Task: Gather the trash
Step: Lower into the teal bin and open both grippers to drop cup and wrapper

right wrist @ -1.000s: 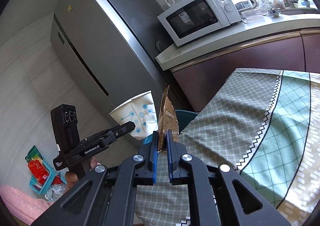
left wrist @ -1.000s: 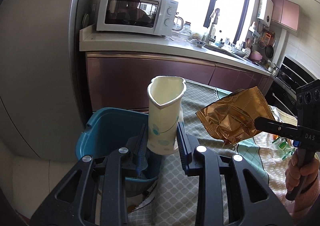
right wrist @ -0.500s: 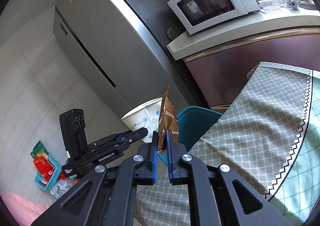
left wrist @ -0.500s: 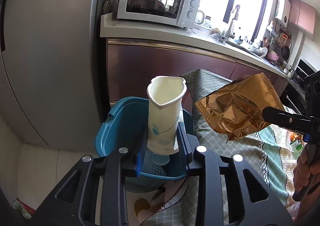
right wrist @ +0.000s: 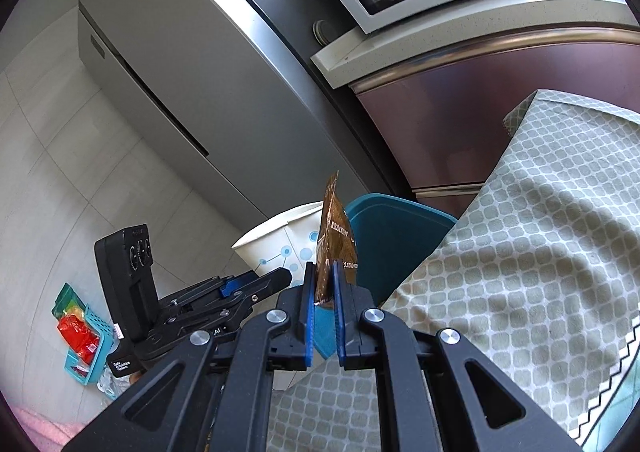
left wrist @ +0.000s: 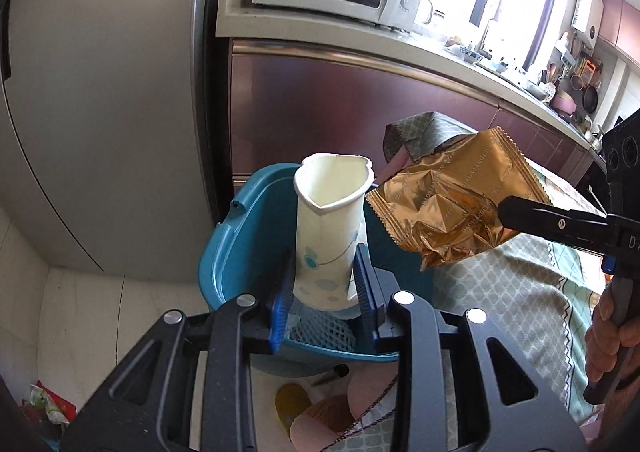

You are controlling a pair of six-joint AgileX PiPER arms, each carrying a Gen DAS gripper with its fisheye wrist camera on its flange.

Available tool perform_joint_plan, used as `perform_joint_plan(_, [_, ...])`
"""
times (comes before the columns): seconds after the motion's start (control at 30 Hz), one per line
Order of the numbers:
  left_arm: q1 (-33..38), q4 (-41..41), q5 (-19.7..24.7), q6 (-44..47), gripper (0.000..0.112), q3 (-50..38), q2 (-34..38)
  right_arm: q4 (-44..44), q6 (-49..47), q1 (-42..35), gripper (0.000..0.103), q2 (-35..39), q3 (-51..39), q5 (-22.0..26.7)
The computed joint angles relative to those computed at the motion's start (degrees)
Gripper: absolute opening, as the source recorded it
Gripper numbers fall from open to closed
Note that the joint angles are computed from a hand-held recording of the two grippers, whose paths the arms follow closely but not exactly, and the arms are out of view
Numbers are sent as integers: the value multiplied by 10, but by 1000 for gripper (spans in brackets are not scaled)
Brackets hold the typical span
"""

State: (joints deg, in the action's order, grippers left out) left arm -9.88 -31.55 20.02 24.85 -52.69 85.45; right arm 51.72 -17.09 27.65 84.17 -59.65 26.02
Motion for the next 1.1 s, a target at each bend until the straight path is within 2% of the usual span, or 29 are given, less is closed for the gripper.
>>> perform_joint_plan(0.3, [-6,30,-4,-38,30,-31,65,-91,87,7,7,89,-77,15])
perform_joint_plan(0.6, [-21,88,-6,-110,29,-60,108,-110,122,7,12,148,-124,23])
perform_joint_plan(0.67, [-26,111,-8,-138,30,-62,113,-91,114,1,18,153,-125,23])
perform_joint_plan(0.87, [-32,117,-10,-157,30,-69,128,-64,88,-2,22,140,-104,11])
perform_joint_plan(1.1, [-40,102,-25,-139,30,-46,102,-21,44,-7,25,102,-56,3])
